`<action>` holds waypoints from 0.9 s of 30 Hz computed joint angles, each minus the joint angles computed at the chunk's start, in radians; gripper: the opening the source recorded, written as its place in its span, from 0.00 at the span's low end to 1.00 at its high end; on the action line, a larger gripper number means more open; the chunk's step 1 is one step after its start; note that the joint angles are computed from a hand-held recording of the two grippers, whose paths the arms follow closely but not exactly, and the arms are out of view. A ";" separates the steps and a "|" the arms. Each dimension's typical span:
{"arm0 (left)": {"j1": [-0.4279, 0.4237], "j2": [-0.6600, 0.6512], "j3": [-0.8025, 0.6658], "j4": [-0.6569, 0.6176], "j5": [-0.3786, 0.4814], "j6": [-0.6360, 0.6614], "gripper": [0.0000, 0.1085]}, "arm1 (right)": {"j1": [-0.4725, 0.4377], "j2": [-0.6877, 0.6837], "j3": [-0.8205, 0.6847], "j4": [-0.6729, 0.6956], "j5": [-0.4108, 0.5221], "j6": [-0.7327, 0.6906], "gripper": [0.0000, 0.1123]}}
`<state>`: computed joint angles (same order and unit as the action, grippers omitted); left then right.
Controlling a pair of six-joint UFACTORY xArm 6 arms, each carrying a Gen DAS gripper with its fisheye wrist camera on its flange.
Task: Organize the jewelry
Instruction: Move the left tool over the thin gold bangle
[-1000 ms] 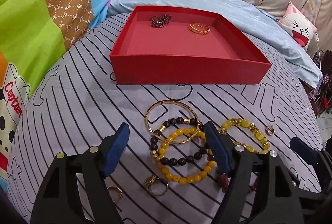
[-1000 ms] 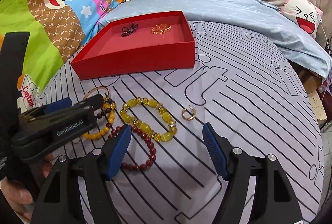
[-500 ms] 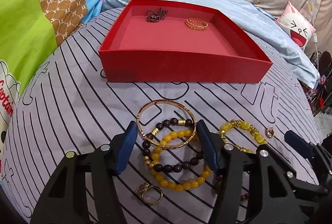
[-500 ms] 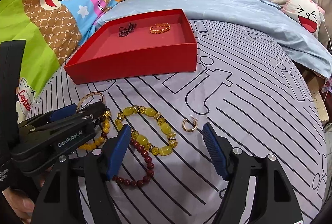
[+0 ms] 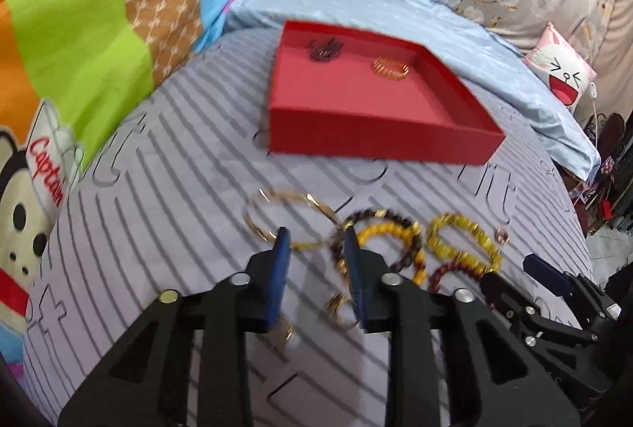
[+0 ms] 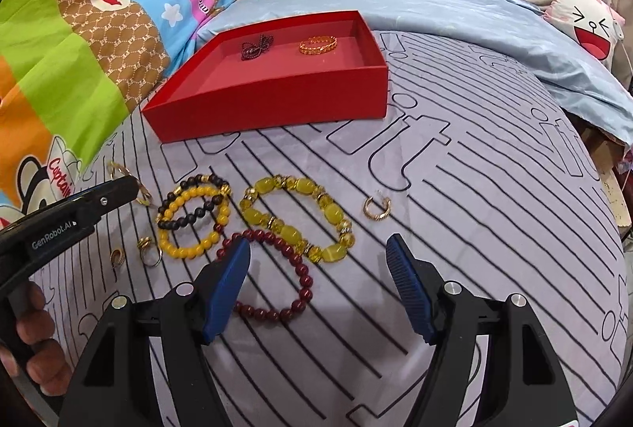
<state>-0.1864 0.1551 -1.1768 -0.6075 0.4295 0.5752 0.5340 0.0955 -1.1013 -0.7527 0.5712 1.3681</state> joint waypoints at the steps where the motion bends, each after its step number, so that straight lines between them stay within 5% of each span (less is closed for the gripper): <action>1: 0.006 -0.003 0.007 -0.003 0.005 0.006 0.23 | 0.003 0.000 0.002 0.005 -0.002 -0.001 0.61; 7: 0.029 -0.014 0.051 -0.001 0.006 0.004 0.25 | 0.020 -0.007 0.013 0.015 0.009 0.003 0.61; 14: 0.048 0.021 0.009 -0.013 -0.014 -0.023 0.63 | 0.018 -0.008 0.011 0.010 0.009 0.012 0.61; 23: 0.002 0.144 -0.097 0.181 -0.064 -0.173 0.63 | 0.010 0.009 -0.005 0.020 0.001 -0.007 0.61; 27: -0.012 0.148 -0.080 0.300 -0.115 -0.241 0.52 | 0.006 0.023 -0.017 0.028 -0.004 -0.020 0.61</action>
<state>-0.1986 0.3028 -1.2570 -0.3078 0.3140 0.3340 0.5398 0.1182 -1.1185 -0.7243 0.5674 1.3477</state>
